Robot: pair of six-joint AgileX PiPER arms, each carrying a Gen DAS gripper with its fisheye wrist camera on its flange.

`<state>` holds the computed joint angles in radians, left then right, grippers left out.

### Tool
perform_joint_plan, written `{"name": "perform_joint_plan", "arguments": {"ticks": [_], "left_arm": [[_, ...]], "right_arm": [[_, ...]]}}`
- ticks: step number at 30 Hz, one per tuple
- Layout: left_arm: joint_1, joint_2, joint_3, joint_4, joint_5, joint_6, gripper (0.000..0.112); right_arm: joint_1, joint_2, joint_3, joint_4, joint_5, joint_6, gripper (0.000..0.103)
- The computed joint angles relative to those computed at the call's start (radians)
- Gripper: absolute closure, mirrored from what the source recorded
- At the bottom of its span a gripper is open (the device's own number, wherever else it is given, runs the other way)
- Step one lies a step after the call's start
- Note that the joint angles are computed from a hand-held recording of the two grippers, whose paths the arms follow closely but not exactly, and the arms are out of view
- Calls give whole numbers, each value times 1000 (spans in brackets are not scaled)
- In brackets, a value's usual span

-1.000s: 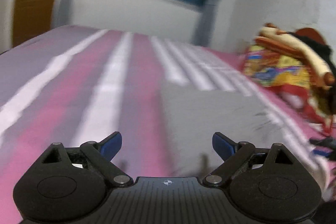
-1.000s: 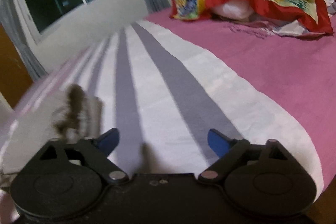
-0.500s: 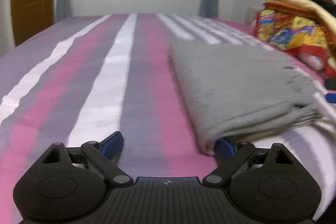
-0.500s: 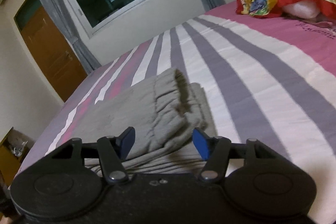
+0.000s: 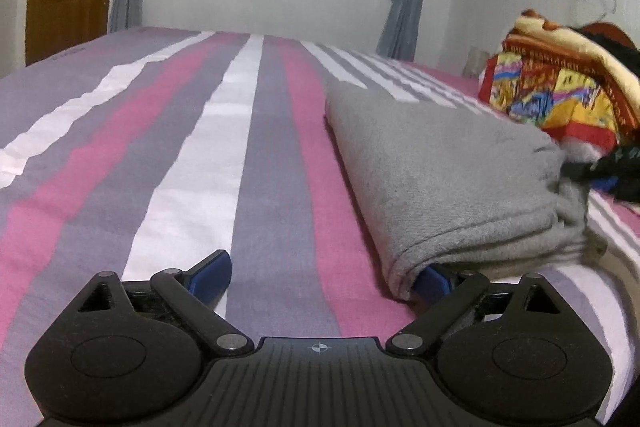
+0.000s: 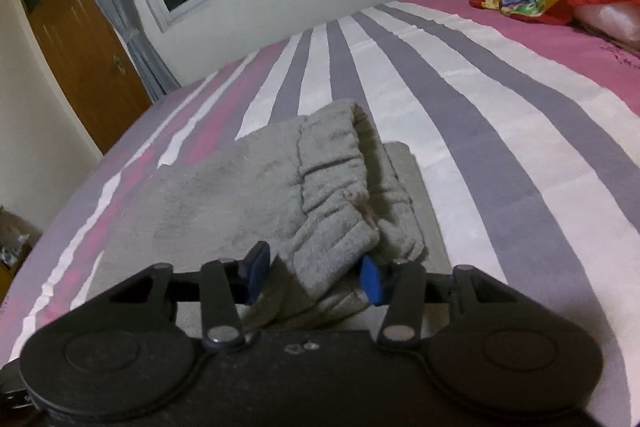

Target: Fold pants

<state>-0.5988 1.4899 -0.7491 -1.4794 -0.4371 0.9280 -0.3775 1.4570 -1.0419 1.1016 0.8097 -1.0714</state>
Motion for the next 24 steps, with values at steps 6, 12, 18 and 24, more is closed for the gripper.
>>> {"name": "perform_joint_plan", "arguments": {"ticks": [6, 12, 18, 24], "left_arm": [[13, 4, 0, 23, 13, -34, 18], [-9, 26, -29, -46, -6, 60, 16], [-16, 20, -23, -31, -21, 31, 16], [-17, 35, -33, -42, -21, 30, 16]], "right_arm": [[-163, -158, 65, 246, 202, -233, 88], [-119, 25, 80, 107, 16, -79, 85], [-244, -63, 137, 189, 145, -58, 56], [-291, 13, 105, 147, 256, 8, 30]]}}
